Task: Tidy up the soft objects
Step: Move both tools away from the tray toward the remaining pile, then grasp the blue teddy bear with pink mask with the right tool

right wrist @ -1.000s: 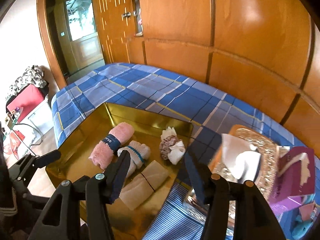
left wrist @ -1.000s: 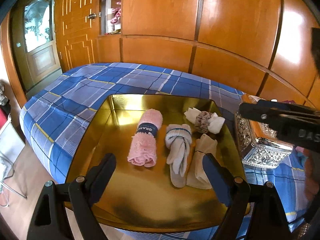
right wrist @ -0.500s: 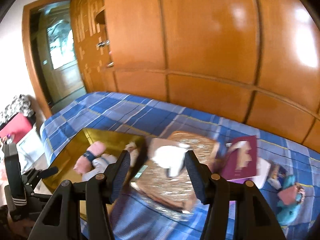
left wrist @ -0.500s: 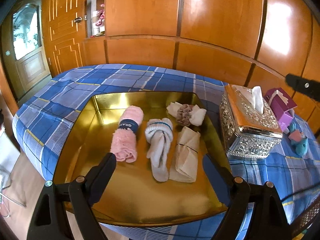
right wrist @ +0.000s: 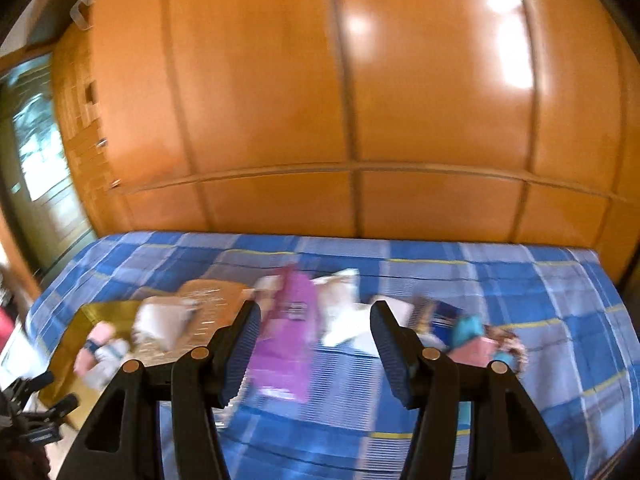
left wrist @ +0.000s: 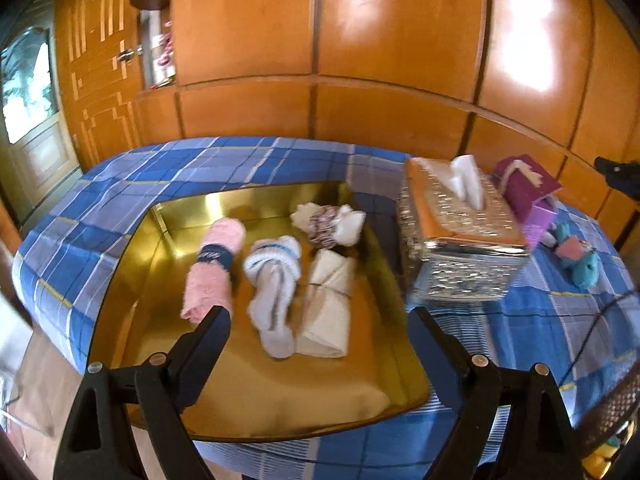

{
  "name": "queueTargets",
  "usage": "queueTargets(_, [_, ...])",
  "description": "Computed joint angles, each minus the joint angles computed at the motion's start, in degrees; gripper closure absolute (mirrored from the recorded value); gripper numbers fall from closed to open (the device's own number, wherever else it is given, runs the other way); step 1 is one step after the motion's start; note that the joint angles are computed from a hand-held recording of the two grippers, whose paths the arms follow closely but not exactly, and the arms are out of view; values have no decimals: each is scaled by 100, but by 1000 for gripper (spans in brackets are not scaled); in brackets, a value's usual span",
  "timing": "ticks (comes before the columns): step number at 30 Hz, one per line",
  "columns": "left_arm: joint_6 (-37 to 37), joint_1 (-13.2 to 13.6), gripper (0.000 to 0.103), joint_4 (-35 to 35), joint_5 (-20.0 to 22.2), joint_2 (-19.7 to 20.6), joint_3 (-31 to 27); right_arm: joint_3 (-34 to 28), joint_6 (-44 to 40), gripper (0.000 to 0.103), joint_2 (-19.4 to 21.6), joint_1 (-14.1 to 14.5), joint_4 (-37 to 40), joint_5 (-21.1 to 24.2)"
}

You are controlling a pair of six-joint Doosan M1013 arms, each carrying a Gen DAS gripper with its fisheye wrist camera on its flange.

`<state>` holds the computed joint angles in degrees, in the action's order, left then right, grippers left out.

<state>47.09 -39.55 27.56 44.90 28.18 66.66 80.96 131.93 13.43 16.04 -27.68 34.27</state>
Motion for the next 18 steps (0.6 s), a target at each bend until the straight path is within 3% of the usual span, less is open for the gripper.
queueTargets(7, [799, -84, 13, -506, -208, 41, -173, 206, 1403, 46, -72, -555, -485, 419])
queueTargets(15, [1908, -188, 13, -1234, -84, 250, -584, 390, 1996, 46, 148, -1155, 211, 564])
queueTargets(18, [2270, -237, 13, -1464, 34, 350, -747, 419, 1972, 46, 218, -1365, 1014, 785])
